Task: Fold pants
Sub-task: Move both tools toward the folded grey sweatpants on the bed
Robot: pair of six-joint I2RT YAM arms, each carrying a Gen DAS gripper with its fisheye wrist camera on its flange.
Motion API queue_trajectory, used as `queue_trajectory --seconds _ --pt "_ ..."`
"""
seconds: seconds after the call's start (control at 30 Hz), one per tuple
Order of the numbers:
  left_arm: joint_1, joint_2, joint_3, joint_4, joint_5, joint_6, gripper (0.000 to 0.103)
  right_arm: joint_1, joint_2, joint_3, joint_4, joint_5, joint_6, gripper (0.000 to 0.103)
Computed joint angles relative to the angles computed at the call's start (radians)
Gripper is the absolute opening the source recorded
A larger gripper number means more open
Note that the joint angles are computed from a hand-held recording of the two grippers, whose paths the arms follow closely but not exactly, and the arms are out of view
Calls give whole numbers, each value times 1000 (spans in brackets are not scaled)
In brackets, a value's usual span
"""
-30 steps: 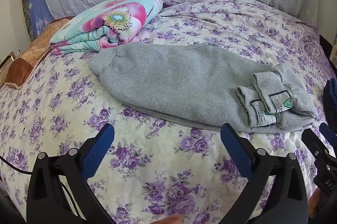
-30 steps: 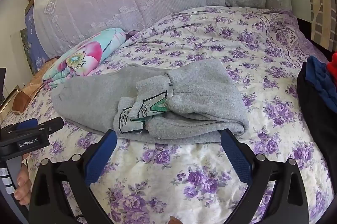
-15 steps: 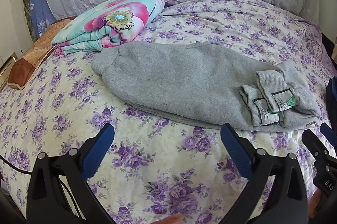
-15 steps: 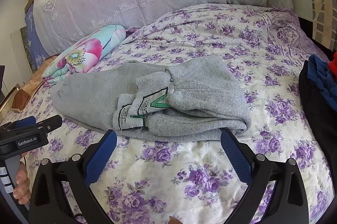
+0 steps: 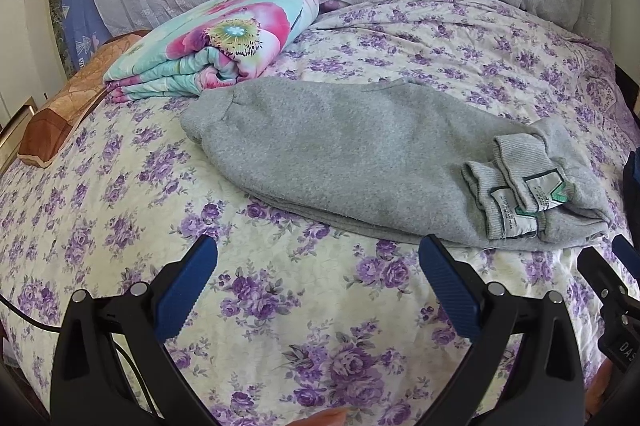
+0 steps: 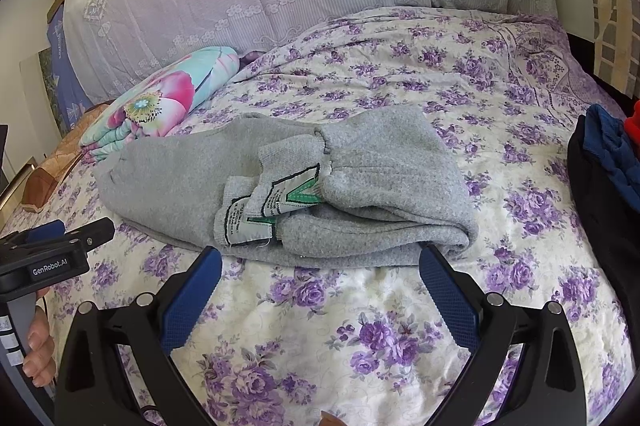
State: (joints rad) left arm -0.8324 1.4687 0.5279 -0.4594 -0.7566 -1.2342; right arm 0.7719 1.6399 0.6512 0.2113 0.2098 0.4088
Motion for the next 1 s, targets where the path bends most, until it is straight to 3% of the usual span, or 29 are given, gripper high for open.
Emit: queue_trajectory --seconds 1.0 --pt "12 4 -24 39 10 12 99 -2 9 6 -6 -1 -5 99"
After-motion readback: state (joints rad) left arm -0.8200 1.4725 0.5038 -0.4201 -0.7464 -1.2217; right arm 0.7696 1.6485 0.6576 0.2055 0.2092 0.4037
